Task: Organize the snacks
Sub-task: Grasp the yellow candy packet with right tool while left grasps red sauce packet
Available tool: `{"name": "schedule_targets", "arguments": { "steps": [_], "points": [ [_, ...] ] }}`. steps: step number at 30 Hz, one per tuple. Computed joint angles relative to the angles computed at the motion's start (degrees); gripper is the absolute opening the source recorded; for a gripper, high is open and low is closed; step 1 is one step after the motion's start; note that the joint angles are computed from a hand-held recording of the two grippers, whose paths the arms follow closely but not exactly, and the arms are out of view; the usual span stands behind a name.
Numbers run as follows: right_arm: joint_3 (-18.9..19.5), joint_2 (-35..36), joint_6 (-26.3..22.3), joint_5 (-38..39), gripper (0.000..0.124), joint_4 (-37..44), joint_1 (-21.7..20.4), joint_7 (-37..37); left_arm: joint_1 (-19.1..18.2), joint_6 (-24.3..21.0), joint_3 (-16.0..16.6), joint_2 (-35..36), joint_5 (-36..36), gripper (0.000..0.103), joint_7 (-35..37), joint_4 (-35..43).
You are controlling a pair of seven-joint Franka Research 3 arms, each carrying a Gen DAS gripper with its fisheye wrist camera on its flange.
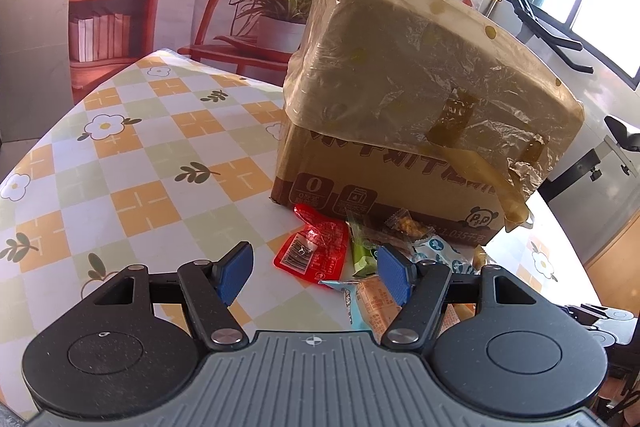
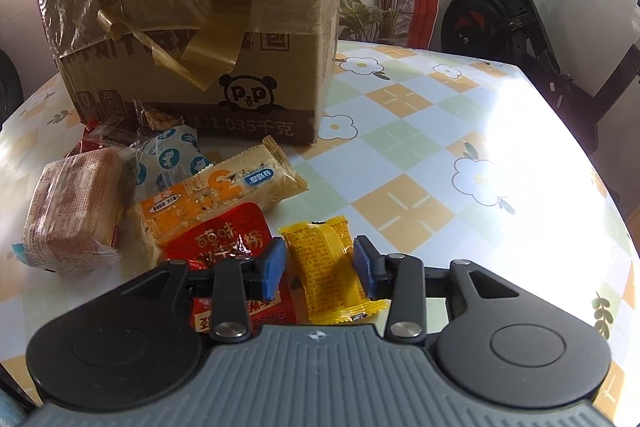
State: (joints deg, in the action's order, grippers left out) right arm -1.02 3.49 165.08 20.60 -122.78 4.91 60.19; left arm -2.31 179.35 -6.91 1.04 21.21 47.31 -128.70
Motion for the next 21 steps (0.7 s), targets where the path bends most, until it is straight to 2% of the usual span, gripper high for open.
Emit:
{"name": "schedule_targets", "arguments": {
  "steps": [2, 10, 15, 17, 19, 21],
  "points": [
    [-0.16, 0.64, -1.32, -1.43, 0.043, 0.58, -0.12, -0.84, 0.05, -0.07, 0.05, -0.04, 0.05, 0.07, -0.15, -0.07],
    [0.68, 1.58, -1.49, 6.07, 0.043, 1.42, -1.17, -6.62, 0.03, -0.51, -0.25, 0.09, -1.56, 0.07, 1.47, 0.15],
    [0.89, 1.58, -2.41, 10.38, 0.034, 2.07, -1.62, -10.08, 0.03, -0.47, -0.32, 0.04, -3.11, 0.07, 3.01, -0.02],
    [1.86, 0.8, -2.45, 18.97, 0.033, 2.34, -2.52, -15.86, 0.03, -0.62, -0.16, 0.12, -2.64, 0.07, 2.61, 0.07],
    [1.89, 0.04, -1.65, 22.15, 0.033, 2.58, -2.19, -19.05, 0.01, -1.03, -0.28, 0.39, -3.2, 0.07, 3.16, 0.34],
    [1.88, -0.36, -3.04, 26.2, 0.033, 3.67, -2.0, -23.09, 0.09, -1.16, -0.77, 0.92, -5.71, 0.07, 5.69, 0.67]
  ]
}}
